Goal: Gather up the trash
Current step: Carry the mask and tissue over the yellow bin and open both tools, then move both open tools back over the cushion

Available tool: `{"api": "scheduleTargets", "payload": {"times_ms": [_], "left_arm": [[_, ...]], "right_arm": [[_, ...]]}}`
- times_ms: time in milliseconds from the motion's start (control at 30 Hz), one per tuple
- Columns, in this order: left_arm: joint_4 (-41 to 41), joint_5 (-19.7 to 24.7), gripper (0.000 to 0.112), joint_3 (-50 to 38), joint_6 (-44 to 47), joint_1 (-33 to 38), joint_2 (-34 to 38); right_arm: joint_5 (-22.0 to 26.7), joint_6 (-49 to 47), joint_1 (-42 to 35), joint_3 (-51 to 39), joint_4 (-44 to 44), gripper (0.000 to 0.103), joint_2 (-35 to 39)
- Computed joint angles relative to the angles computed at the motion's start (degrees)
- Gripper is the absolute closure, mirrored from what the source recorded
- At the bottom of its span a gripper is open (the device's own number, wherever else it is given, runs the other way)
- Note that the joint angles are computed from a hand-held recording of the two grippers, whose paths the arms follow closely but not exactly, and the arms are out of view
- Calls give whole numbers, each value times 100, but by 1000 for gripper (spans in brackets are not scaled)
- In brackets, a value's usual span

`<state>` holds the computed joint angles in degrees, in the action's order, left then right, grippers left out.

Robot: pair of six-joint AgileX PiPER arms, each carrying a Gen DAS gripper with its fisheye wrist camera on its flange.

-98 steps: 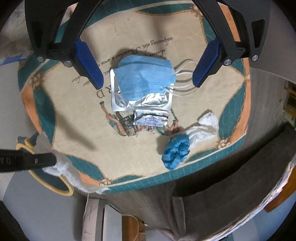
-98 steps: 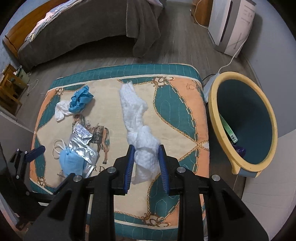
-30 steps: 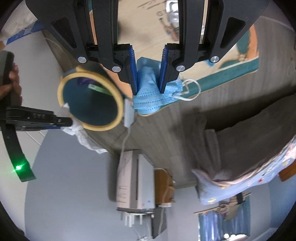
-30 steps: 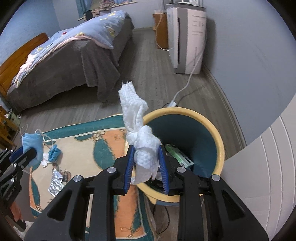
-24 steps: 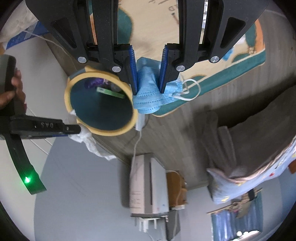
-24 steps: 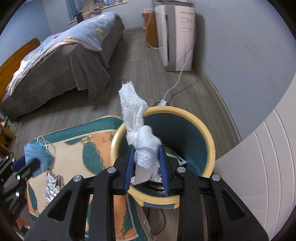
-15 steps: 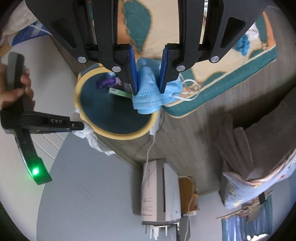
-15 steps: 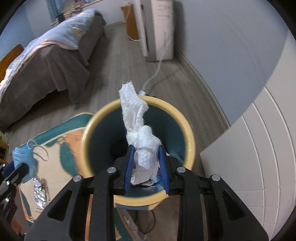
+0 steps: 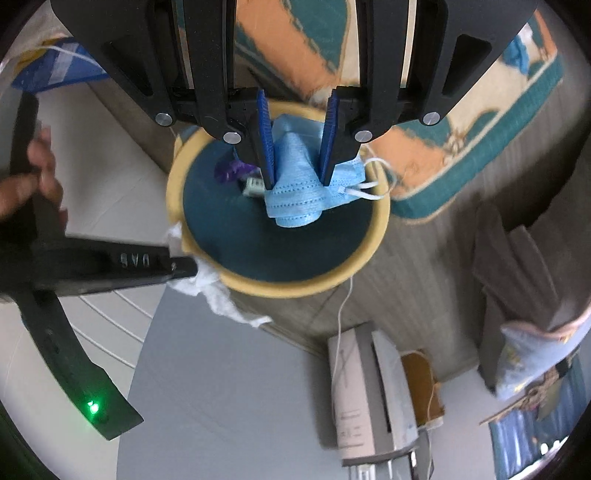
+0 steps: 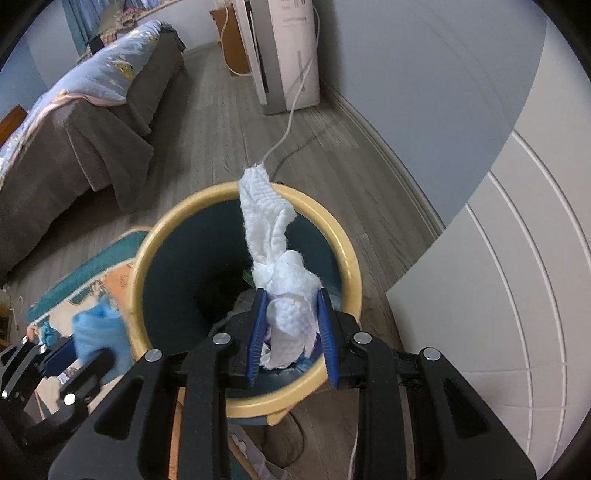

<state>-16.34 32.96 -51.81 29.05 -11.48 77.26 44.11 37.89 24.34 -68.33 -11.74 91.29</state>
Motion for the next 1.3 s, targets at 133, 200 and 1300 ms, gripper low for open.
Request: {"api": "scheduleTargets", "payload": {"times_ms": [133,200,1300], "left_arm": [[400,-316,73,-115,-430,-187,47],[414,-367,63,-118,-407,-131,24],[-1865,2107,15,-979,3286,6337,-466]], "right_arm": [[-283,-15,18,46,113,60,-114],[-344,16,17,53,100,49,-155],[1299,913,2342,-3082,-1148,6,1329]]}}
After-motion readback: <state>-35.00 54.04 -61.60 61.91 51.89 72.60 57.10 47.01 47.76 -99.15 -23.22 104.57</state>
